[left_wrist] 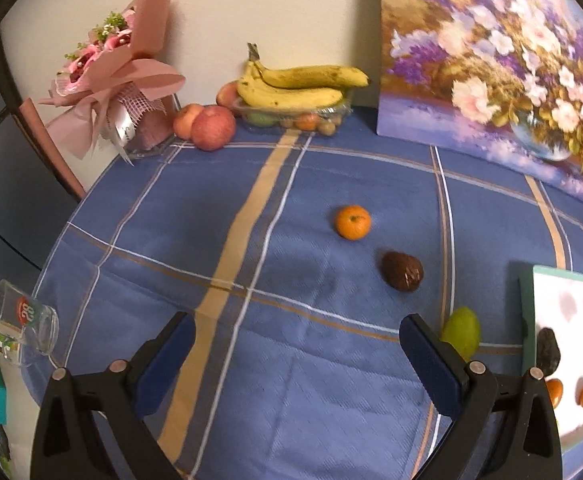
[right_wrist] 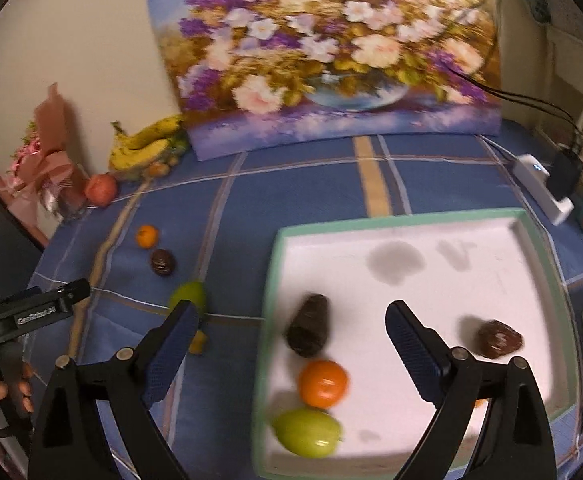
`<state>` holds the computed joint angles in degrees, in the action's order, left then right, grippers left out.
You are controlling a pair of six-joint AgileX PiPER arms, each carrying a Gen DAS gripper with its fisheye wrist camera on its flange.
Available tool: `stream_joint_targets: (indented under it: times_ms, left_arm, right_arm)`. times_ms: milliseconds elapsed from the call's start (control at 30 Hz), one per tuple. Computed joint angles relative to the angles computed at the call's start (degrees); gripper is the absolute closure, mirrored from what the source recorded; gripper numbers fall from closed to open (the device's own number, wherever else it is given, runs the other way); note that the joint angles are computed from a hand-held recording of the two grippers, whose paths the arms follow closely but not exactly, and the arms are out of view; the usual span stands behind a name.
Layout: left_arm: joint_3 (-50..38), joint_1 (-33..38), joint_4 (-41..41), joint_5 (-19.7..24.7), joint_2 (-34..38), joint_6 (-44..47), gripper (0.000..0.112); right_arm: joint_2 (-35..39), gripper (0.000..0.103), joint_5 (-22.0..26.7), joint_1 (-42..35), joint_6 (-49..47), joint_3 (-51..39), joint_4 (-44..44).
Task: Organize fruits
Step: 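Withdraw both tools from the tray toward the remaining fruits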
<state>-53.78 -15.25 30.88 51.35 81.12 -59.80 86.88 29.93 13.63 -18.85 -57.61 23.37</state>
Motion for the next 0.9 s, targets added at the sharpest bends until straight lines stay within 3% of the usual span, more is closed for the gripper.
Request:
stream_joint_targets:
  times_ms: [200, 400, 600, 733, 900]
  left_arm:
    - [-0.58, 5.96, -3.53, -3.26, -1.62, 5.92, 0.009]
    - [-2.85, 12.41, -7.08, -7.21, -0.27, 13.1, 0.009]
    - [-4.33, 18.1, -11.56, -13.44, 5.11, 19.23, 0.01]
    - [-5.72, 20.62, -16.13, -17.93, 11.18, 24.35, 0.018]
    - [-7.97, 20.08, -16.59, -22.29, 17.44, 26.91, 0.023]
  right_arm:
    - [1.21, 0.008, -0.8, 4.76, -1.59, -1.82, 3.81]
    - [3.94, 0.008, -1.58, 8.65, 2.17, -4.54, 2.22]
    - [8.7, 0.008, -0.43, 11.86, 8.91, -9.28, -3.57]
    - [11.99, 0.009, 0.77, 13.46, 11.48, -12.53, -6.6]
    - [17.34, 0.02, 3.31, 14.46, 12.45, -15.87, -7.49]
